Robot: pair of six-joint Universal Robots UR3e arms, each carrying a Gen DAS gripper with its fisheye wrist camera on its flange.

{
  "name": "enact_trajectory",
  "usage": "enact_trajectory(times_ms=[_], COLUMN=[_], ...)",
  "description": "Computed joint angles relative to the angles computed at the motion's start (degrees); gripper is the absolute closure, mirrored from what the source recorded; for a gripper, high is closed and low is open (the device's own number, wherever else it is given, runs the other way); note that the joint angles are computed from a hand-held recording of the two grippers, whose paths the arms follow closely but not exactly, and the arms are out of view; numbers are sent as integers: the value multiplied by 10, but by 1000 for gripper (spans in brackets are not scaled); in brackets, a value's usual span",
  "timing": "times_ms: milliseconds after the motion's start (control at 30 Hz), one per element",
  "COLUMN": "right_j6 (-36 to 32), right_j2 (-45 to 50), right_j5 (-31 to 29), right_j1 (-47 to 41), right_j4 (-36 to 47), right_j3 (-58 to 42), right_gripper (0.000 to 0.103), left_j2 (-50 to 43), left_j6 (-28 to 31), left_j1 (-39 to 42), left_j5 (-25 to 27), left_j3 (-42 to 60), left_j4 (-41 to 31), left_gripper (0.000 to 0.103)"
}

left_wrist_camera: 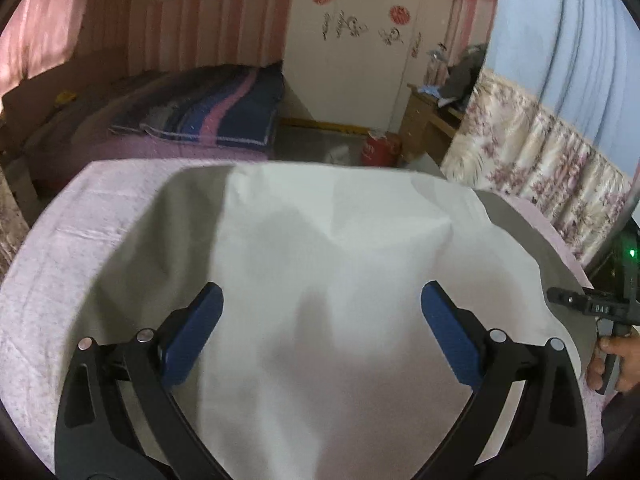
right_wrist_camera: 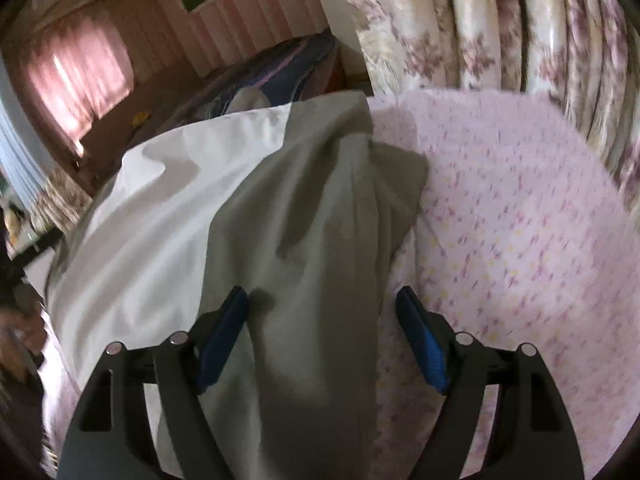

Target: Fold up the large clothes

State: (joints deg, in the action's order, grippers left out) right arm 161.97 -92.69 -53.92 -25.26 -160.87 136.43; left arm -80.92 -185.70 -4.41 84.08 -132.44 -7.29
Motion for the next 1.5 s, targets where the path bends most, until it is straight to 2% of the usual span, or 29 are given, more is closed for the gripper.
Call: enact_trajectory(times_ms=[100,267,400,467,567,633,700,800,900,1000,1100,1233,1367,1433,1500], right_j6=[24,61,53,54,79,96,112,126,135,147,162,221,299,337,371], right_j2=[-7,23,35,43,47,44,35,5,-35,-83,-107,-89,-20,21,61], right_j5=[12,-5,1,-8,-21,-29,-20,-4,15,54,93,157,152,130,113], right_j1=[4,39,47,55,59,62,53,44,35,25,28,63,145,192,233], right_j4=[-34,-69,-47,-45,-108,-144,-155,-153,-113,-56,-34,-72,-131,-159,-173], right_j3=[31,11,-15,-26,3,20,31,40,31,8,-15,-56,-128,-172,-217], right_gripper=[27,30,47,51,57,66,81,90,93,95,95,95,95,95,95], left_j2=[-49,-90,-106,-126,-146,-147,-149,-158,-158,-161,-165,-170,-167,-157,-124], left_j6=[-20,-16,-11,-18,-21,-22,-21,-25,-25,-28,-31,-33,-34,-31,-22], left_j1=[-40,-67,-61,-69,-75,-71,-71,-78,-77,-80,-86,-90,-85,-71,-34], left_j5=[46,78,78,90,97,90,93,101,104,115,126,134,125,102,50], left_j3=[15,24,18,20,23,22,25,37,40,47,58,66,62,49,12], left_j4=[19,23,30,44,58,57,52,44,37,27,12,4,8,15,33], left_gripper=[5,5,3,3,3,3,3,3,3,3,3,3,3,3,3])
